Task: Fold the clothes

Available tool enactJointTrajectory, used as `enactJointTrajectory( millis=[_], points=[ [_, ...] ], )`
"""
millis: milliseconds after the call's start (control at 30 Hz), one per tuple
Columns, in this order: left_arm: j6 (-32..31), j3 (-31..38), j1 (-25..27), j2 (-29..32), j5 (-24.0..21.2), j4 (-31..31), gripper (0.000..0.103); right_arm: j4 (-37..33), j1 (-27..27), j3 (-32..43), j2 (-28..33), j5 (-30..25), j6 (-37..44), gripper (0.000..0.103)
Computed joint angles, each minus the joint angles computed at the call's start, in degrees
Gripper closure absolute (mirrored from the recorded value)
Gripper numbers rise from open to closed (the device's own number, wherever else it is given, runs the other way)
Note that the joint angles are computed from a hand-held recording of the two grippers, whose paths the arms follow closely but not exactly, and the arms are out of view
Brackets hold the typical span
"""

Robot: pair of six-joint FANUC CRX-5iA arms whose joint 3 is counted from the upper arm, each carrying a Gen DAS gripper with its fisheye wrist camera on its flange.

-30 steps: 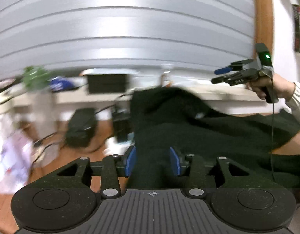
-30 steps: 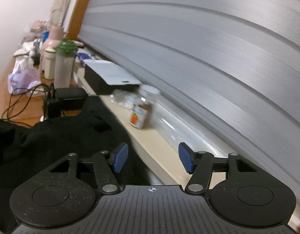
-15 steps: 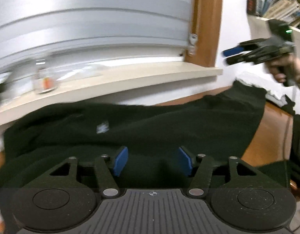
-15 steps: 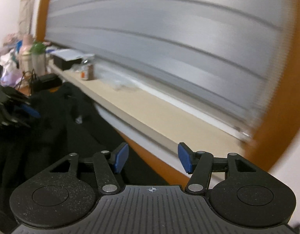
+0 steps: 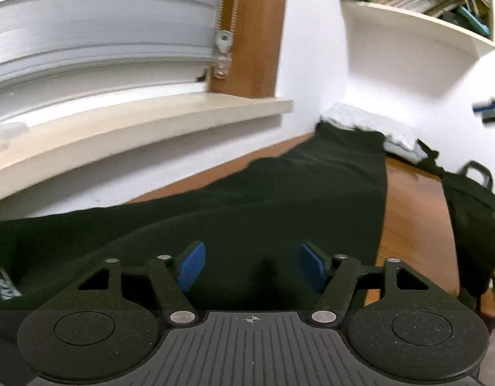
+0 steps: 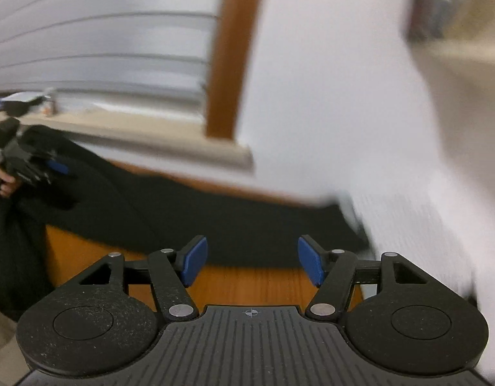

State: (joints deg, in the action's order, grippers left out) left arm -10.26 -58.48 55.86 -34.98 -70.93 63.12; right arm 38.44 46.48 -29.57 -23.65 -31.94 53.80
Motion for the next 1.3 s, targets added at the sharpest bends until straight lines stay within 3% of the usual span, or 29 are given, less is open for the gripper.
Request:
enactJointTrajectory(
  millis=[100,167,267,367,567,867,1167,1233,1300],
  points=[
    [-0.7,-0.7,0.2,0.6,0.4,-0.6,0.032,7.2,2.8,-9.7,-4.8,-2.5,-13.9,0.041],
    [-1.2,-1.0,0.8,1.3,-0.3,0.0,0.032,7.9,5.4,-13.3,-6.6,-5.5,-18.9,0.041],
    [-2.4,-1.5,1.5,2.2,-1.5,1.5,0.032,7.5,9.3,-16.5,-7.1,-7.3,-23.3,0.041],
    [-3.6,-2.1,2.4,1.8,-2.3,2.4,0.032,7.3,11.2,-18.7,-6.0,-4.7,-24.7,0.041],
    [-6.7,-3.1,2.7,0.7,-3.0,3.3,0.032,2.7,12.1,-17.6,2.2,-0.7,-16.5,0.041],
    [-6.4,-2.7,2.9,0.8,-3.2,2.6,0.029,-3.5,13.0,-16.8,7.8,3.0,-9.5,0.041],
    [-7.6,-3.5,3.6,-0.3,-3.7,3.3,0.028,0.0,11.0,-16.7,16.2,8.4,-10.4,0.042],
    [-6.8,-3.4,4.1,-2.2,-3.6,2.2,0.027,0.3,10.1,-16.8,17.3,10.2,-10.4,0.052],
    [-2.7,-3.3,5.7,-7.1,-2.9,-0.4,0.026,-2.3,9.7,-15.7,18.5,10.3,-8.2,0.073]
  ],
)
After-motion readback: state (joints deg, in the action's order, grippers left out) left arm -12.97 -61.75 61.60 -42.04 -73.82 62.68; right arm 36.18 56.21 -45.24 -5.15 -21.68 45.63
